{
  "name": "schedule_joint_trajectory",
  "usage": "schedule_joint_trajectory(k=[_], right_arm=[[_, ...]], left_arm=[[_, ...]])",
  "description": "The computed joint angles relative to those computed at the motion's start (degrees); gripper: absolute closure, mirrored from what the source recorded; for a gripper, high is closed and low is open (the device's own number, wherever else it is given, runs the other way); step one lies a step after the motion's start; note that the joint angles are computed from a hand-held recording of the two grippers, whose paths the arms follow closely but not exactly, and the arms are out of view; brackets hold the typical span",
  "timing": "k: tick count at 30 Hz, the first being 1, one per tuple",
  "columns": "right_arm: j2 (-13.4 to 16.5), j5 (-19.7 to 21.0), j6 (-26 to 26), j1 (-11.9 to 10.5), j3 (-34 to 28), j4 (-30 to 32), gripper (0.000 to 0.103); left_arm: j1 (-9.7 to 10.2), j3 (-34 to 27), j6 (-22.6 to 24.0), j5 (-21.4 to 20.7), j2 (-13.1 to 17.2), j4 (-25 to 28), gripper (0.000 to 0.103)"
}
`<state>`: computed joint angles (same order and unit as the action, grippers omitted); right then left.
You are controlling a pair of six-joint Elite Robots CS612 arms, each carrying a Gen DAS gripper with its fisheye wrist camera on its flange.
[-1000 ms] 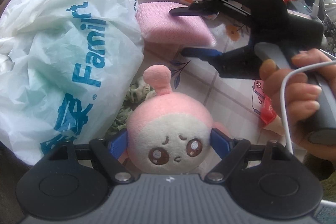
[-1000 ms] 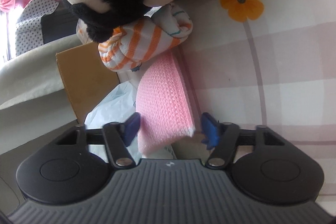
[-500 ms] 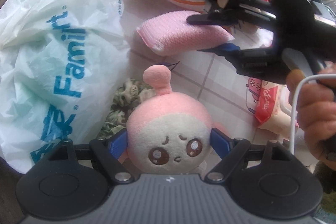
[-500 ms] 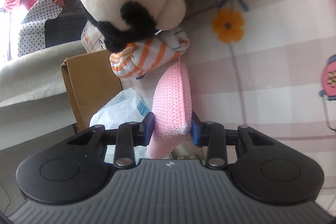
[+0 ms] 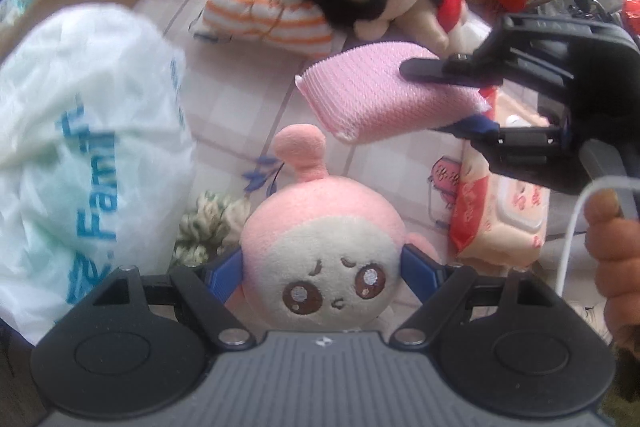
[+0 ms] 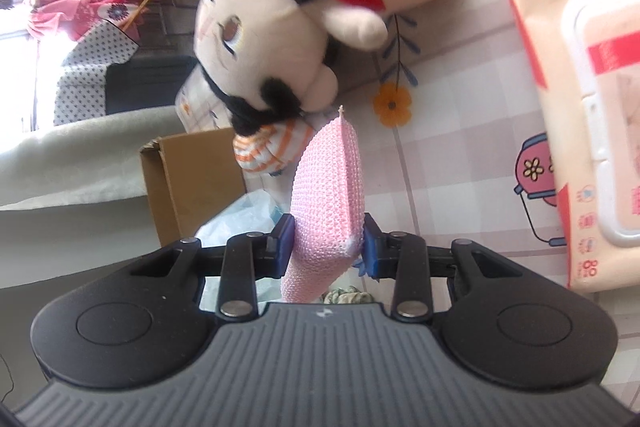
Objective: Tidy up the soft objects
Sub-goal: 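Carry the doll and pink pad with both tools over the cardboard box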
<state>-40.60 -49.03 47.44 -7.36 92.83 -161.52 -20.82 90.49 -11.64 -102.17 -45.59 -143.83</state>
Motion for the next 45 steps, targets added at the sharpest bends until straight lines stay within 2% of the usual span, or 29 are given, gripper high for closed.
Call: schedule_joint_trajectory(k=[7, 12, 17, 22, 27, 34, 38, 41, 43, 45], right_arm=[[-2.22, -1.03, 2.17, -0.93, 1.12, -4.59, 0.070], [-2.52, -3.77, 6.19, -0.28, 0.27, -8.56, 0.070], [-3.13, -8.37, 12.65, 1.72, -1.08, -11.82, 0.070], [-3.59, -13.87, 19.84, 5.36, -3.88, -14.03, 0.070], [-0.91, -16.94, 26.52, 9.99, -10.36, -15.92, 0.070], [7.04, -15.08, 33.67, 15.20, -24.71, -15.46, 0.071], [11.71, -13.41, 34.03, 17.54, -33.67, -11.45, 0.071], [14.13, -12.66, 31.83, 18.74, -38.82, -5.89, 0.071], [14.85, -12.80, 27.14, 19.27, -41.46, 0.38, 0.071], [15.34, -12.94, 18.28, 19.33, -43.90, 8.80, 0.071]], left_arm=[[0.06, -2.40, 1.08, -0.60, -0.43, -0.90, 0.019], [1.12, -4.96, 3.47, -3.25, 0.53, -0.73, 0.019], [4.07, -8.47, 6.49, -9.87, 1.53, 0.62, 0.019], [8.05, -12.53, 10.68, -14.24, 1.72, 3.88, 0.019], [12.34, -17.02, 15.52, -14.01, 2.13, 7.66, 0.019], [17.25, -23.51, 16.22, -9.96, 4.05, 10.46, 0.019], [19.05, -26.01, 16.67, -6.30, 5.12, 11.78, 0.019], [19.95, -27.41, 17.29, -3.87, 6.15, 13.85, 0.019], [20.44, -28.84, 18.25, -2.44, 7.24, 16.52, 0.019], [20.76, -29.98, 18.95, -1.11, 8.34, 18.85, 0.019]])
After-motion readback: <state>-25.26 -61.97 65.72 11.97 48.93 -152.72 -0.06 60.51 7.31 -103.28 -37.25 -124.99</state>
